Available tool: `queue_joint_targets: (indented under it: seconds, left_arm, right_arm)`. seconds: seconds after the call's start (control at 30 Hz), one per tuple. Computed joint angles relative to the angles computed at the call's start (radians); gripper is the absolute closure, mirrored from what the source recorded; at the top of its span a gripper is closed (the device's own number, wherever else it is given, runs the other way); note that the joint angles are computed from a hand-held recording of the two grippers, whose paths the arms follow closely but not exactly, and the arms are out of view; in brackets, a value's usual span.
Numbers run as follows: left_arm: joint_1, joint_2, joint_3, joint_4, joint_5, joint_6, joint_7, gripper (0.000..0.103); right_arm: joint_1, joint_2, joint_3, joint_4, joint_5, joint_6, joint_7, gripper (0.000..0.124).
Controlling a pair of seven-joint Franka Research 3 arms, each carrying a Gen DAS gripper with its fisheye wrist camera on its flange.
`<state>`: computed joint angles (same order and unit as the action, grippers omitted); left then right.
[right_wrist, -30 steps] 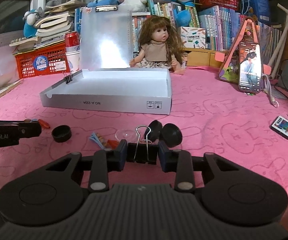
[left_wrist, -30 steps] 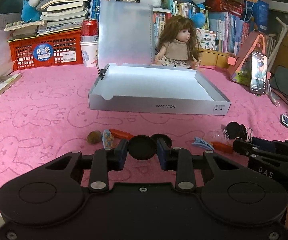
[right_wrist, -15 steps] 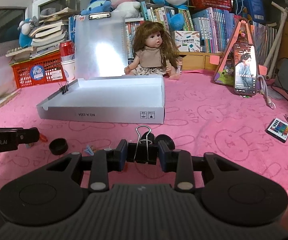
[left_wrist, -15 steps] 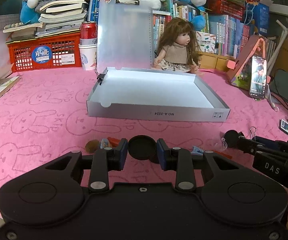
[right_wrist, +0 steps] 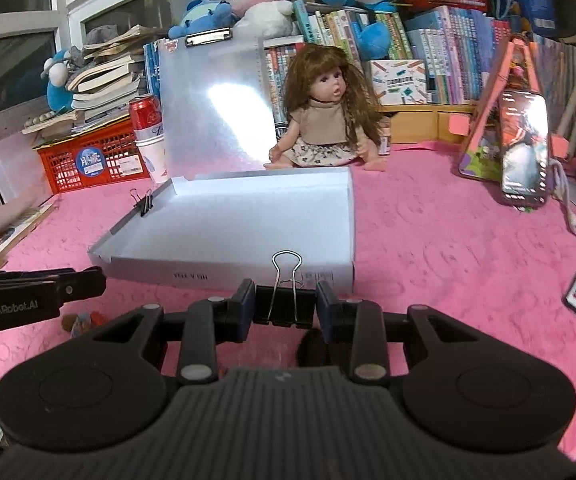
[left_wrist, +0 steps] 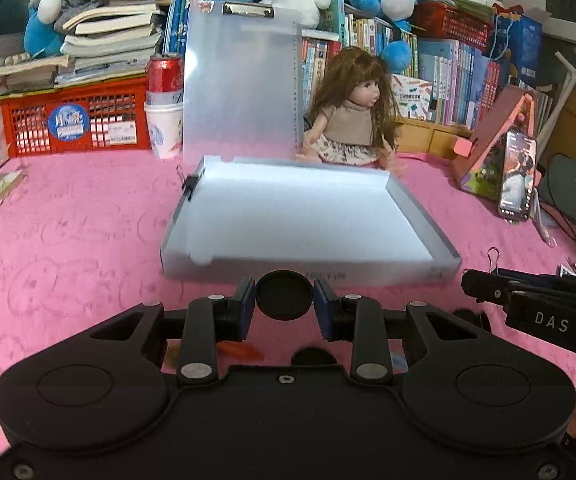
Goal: Organize rigid objects
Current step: 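Carry the lid and binder clip into the white box and open both tools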
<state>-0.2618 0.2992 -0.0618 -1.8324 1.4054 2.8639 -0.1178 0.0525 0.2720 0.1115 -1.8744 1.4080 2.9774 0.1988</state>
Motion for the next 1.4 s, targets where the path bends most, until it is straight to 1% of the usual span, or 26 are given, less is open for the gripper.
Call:
queue_joint_targets:
  seconds: [0.13, 0.27, 0.37, 0.43, 0.53, 0.63, 0.73, 0.8, 0.9, 1.0, 1.1, 1.2, 1.3, 1.4]
  left_arm:
    - [0.016, 0.038, -0.003, 0.059, -0.1, 0.011, 0.108, 0.073]
    - [0.025, 0.088, 0.006, 0.127, -0.245, 0.02, 0.232, 0.073]
    - [0.032, 0.131, 0.007, 0.184, -0.358, 0.014, 0.331, 0.073]
    - [0.045, 0.164, -0.005, 0.224, -0.447, 0.007, 0.409, 0.073]
    - [0.076, 0.23, -0.045, 0.311, -0.598, -0.033, 0.56, 0.073]
    - [0.083, 0.292, -0.061, 0.4, -0.706, -0.083, 0.66, 0.073]
    - [0.07, 0.348, -0.05, 0.484, -0.781, -0.127, 0.725, 0.073]
    - [0.059, 0.382, -0.042, 0.536, -0.824, -0.159, 0.77, 0.073]
    - [0.034, 0.429, -0.014, 0.608, -0.875, -0.206, 0.814, 0.073]
    - [0.026, 0.466, -0.005, 0.658, -0.923, -0.24, 0.856, 0.073]
    - [0.018, 0.483, 0.005, 0.676, -0.949, -0.258, 0.882, 0.073]
    - [0.014, 0.487, 0.008, 0.673, -0.965, -0.263, 0.9, 0.073]
    - [0.011, 0.488, 0.008, 0.669, -0.975, -0.273, 0.921, 0.073]
    - [0.008, 0.491, 0.01, 0.669, -0.98, -0.282, 0.931, 0.073]
  right_arm:
    - [0.013, 0.04, -0.027, 0.06, -0.205, -0.037, 0.188, 0.086]
    - [0.013, 0.088, -0.035, 0.128, -0.373, -0.06, 0.338, 0.086]
    - [0.016, 0.133, -0.051, 0.195, -0.494, -0.11, 0.469, 0.086]
    - [0.014, 0.165, -0.059, 0.246, -0.563, -0.147, 0.549, 0.086]
    - [0.018, 0.227, -0.078, 0.345, -0.672, -0.218, 0.685, 0.086]
    - [0.025, 0.291, -0.095, 0.445, -0.775, -0.273, 0.805, 0.086]
    - [0.028, 0.356, -0.1, 0.544, -0.866, -0.332, 0.898, 0.086]
    - [0.025, 0.395, -0.096, 0.603, -0.918, -0.371, 0.943, 0.086]
    - [0.023, 0.442, -0.086, 0.675, -0.979, -0.414, 0.989, 0.086]
    - [0.016, 0.487, -0.073, 0.745, -1.011, -0.468, 1.018, 0.086]
    - [0.018, 0.516, -0.074, 0.787, -1.04, -0.504, 1.049, 0.086]
    - [0.015, 0.531, -0.072, 0.811, -1.058, -0.543, 1.067, 0.086]
    - [0.021, 0.523, -0.074, 0.787, -1.079, -0.533, 1.055, 0.086]
    - [0.019, 0.528, -0.073, 0.788, -1.087, -0.549, 1.055, 0.086]
